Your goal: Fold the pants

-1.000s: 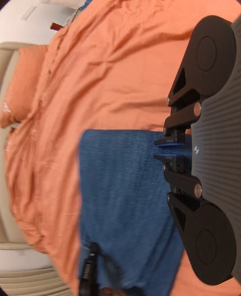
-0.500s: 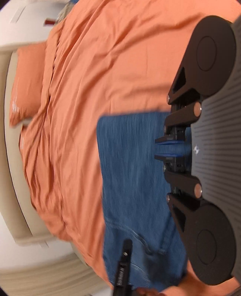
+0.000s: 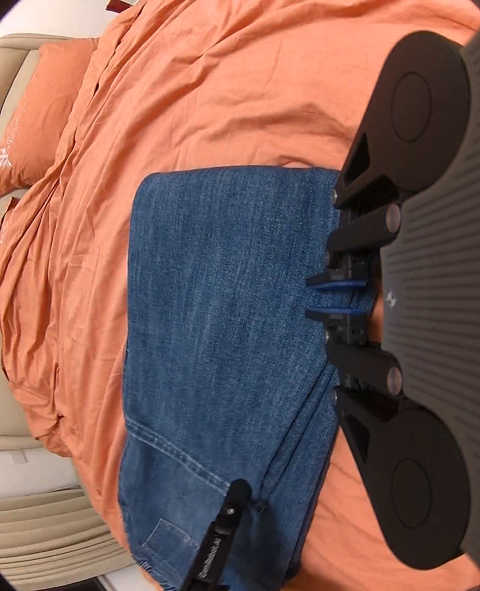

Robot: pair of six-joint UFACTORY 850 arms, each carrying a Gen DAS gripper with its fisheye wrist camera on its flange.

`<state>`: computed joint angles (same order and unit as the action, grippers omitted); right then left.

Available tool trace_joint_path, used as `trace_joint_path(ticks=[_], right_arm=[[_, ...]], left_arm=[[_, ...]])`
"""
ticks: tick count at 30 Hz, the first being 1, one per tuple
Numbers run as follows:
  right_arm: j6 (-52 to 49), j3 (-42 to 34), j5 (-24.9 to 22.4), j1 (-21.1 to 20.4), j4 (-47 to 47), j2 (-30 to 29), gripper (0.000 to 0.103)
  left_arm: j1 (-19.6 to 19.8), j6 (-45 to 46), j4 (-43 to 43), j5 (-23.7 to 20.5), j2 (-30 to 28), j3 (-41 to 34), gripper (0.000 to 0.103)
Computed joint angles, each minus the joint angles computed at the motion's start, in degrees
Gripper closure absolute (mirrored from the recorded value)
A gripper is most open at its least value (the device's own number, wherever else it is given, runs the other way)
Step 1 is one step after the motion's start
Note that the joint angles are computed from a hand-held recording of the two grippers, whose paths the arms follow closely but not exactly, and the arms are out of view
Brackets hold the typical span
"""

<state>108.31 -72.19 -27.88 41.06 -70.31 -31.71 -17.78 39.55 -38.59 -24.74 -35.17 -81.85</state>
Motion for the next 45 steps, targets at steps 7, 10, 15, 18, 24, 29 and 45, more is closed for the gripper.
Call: trace_joint_path(ticks=[7,10,15,18,24,29,45], right_arm=[[-3.26,-2.88,-7.76,1.71,1.55,-0.71,0.081],[-2.49,-4.41,-7.30,1.77,0.78,-0.51,0.079],[-10.93,-11.06,-3.37,1.11,4.16,-2.40,0.071],[-19.08,-16.81,-1.62,0.62,9.50,-5.23,0.069],[-40.39,-30.15,-2.47,0.28,24.62,-13.59,0.069],[-48.11,-36.43,-3.44,0.16,31.11,-18.12,0.068],[-56.67,-43.72,-4.50,-0.90,42.37,-24.09,0.068]], left_arm=[[2.50,1.07,-2.42,3.50,5.23,2.95,0.067],[5.02,-0.15,-2.23,4.22,7.03,3.31,0.065],[10.90,8.47,-13.56,2.87,8.77,3.31,0.051],[14.41,10.84,-16.33,1.55,8.92,3.18,0.050],[22.49,13.41,-19.00,-8.90,5.65,-1.02,0.042],[29.41,14.13,-27.17,-13.77,2.72,-2.45,0.036],[32.38,15.40,-52.08,-16.28,-9.42,-5.63,0.038]])
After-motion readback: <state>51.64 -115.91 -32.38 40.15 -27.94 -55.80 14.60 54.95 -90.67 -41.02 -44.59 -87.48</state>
